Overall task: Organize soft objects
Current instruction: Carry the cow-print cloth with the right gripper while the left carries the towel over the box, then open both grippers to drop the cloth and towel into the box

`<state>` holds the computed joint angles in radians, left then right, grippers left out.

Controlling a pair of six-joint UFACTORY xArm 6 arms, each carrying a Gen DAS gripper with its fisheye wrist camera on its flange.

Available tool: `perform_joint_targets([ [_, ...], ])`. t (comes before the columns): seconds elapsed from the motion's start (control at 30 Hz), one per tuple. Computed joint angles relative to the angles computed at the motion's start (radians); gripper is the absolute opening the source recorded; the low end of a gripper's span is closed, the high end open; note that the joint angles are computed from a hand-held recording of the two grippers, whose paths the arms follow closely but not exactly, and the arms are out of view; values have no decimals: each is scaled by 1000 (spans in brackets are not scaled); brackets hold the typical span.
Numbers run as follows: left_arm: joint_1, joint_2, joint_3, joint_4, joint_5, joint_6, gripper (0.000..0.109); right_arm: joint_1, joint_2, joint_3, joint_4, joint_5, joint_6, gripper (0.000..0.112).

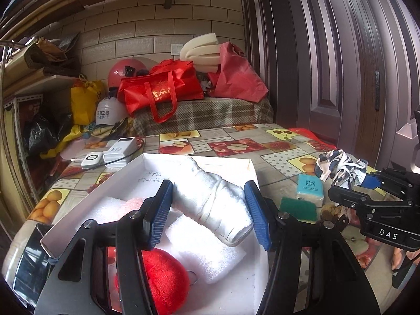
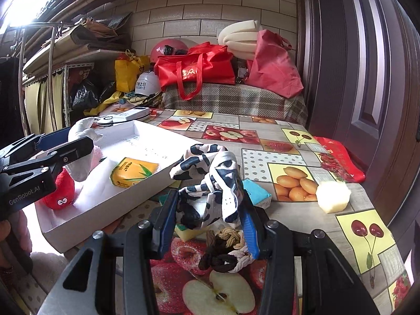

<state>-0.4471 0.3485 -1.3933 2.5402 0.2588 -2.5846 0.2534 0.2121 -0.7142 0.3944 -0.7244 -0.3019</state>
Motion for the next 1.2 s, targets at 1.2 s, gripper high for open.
perform_joint_targets([
  [1.2, 183, 92, -106, -228, -45, 157, 57, 145, 284, -497, 158, 224, -216, 45],
])
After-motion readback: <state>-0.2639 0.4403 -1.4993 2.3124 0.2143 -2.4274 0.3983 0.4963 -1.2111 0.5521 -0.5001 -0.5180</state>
